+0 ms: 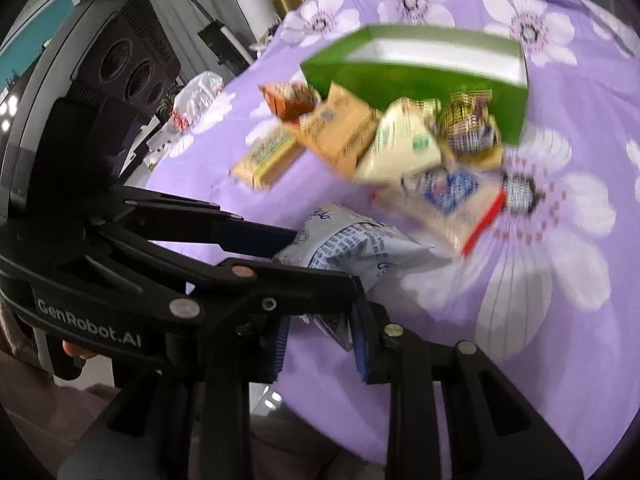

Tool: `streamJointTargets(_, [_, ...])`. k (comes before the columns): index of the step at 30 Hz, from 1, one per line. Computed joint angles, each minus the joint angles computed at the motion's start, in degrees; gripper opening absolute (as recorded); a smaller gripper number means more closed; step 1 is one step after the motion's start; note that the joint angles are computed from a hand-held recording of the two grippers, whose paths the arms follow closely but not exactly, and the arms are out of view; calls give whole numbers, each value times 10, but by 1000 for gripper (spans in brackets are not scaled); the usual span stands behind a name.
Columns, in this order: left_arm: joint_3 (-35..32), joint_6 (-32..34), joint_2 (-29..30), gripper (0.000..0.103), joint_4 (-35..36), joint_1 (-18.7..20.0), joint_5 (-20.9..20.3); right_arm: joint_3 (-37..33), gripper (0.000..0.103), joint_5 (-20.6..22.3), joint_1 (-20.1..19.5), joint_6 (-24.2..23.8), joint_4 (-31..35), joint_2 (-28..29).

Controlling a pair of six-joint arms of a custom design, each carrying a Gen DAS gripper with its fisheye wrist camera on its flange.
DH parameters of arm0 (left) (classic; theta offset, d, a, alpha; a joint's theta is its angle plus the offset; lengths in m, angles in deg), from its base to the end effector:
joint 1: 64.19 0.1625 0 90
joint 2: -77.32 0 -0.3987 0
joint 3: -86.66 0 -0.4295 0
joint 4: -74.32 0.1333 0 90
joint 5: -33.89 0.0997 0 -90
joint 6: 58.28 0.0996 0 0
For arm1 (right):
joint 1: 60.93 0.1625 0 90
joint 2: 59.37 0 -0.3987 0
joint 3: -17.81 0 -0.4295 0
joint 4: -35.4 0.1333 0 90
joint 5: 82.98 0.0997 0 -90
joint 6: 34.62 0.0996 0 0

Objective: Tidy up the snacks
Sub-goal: 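Grasp the white-blue wrapped pastry with the left gripper and lift it, then carry the pastry over the green box and open the left gripper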

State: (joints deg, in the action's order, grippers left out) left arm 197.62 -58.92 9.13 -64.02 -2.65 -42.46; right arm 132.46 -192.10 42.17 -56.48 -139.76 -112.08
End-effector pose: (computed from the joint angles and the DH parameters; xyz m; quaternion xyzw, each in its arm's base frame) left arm -0.1347 -0.5776 0.1544 0.2328 0.9640 -0.0765 0.1028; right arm 0.2278 -0.5346 0.0535 0.2583 -0.9314 0.1855 0.1774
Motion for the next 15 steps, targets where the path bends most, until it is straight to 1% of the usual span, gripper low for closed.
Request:
streamJointTargets(3, [-17,9,5,47,-16,-5,10,-24,28,5,6,-17,-16,12])
streamJointTargets(9, [-77,31,37,47,-33,-7,28,-87,28,19,8,-54,-28,40])
streamJointTargets(13, [-123,50,65,47,-36,-6,36,-140,28,28,7,-70,-16,59])
streamJointTargets(15, [-150,56,80,47,-30,-1,33,-163,28,27,5,-75,-7,68])
